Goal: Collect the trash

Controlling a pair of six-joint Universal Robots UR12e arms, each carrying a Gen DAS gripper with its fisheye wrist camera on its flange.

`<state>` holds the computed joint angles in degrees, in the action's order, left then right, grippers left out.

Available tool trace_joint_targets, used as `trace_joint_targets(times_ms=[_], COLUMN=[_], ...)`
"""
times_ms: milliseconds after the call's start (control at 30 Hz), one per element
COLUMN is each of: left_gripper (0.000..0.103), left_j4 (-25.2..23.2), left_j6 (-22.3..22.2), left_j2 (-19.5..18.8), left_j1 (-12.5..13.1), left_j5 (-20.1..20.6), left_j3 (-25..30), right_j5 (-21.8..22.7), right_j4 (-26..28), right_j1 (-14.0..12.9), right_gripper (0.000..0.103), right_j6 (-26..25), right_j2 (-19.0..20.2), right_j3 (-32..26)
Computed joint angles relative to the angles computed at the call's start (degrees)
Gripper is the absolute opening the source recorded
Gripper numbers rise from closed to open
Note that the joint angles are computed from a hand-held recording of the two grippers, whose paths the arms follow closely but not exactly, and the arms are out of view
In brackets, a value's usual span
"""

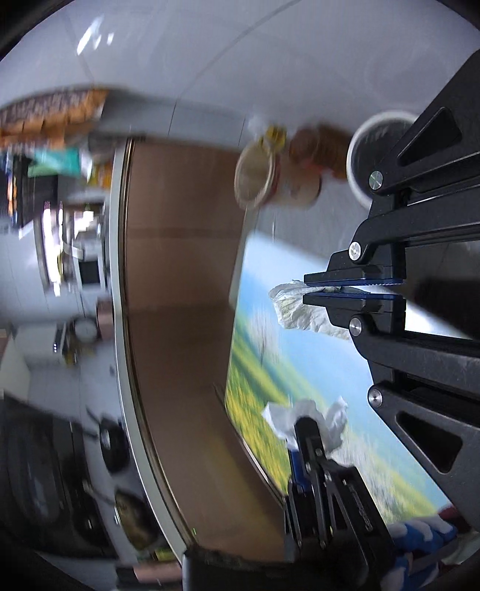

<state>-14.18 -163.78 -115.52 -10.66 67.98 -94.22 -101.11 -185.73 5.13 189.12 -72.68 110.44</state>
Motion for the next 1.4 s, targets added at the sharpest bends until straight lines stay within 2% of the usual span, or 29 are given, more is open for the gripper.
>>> trace_joint_targets(times_ms=[200,333,567,833,933,1000,1033,1133,1233,1400], left_gripper=[0.014,0.014,0.015,0.021,0.032,0.048,0.05,0.052,0.052,0.052], left_j4=[-4.25,-8.35,-17.1,-25.55,-26.72,-27.05,-26.67,-26.0,-25.65,-22.37], left_j6=[2.35,2.93,0.98,-1.94,-2.68,-3.68,-4.32,-5.37,-5.8,-5.82], left_j2=[-4.08,-7.63,-15.7,-23.21,-24.43,-25.08,-25.13,-25.13,-24.7,-22.03], left_j1=[-4.16,-6.97,-10.99,-12.74,-12.76,-12.68,-12.58,-12.29,-12.06,-11.48], left_j5=[-1.96,-2.87,-2.95,-3.57,-4.79,-5.27,-5.5,-6.27,-6.74,-7.23], left_j3=[5.82,10.72,21.68,31.75,33.03,33.76,33.65,33.44,32.85,29.15], right_j5=[-5.52,-6.74,-5.1,-3.76,-4.05,-4.37,-4.46,-5.86,-7.74,-10.51], right_j4=[1.0,2.42,5.0,9.36,10.93,11.29,11.42,11.99,12.29,11.79], right_j1=[-3.72,-6.89,-11.5,-14.27,-14.58,-14.63,-14.62,-14.06,-13.31,-11.71], right_gripper=[0.003,0.003,0.003,0.006,0.023,0.039,0.039,0.041,0.048,0.056], right_j6=[3.95,6.78,10.87,13.37,13.79,14.31,14.48,14.95,15.36,15.81], right_j2=[-0.69,-0.56,1.38,5.66,7.0,7.46,7.54,7.46,7.24,5.74], right_j3=[1.94,2.9,3.12,1.32,0.41,0.27,0.29,0.46,0.47,1.14])
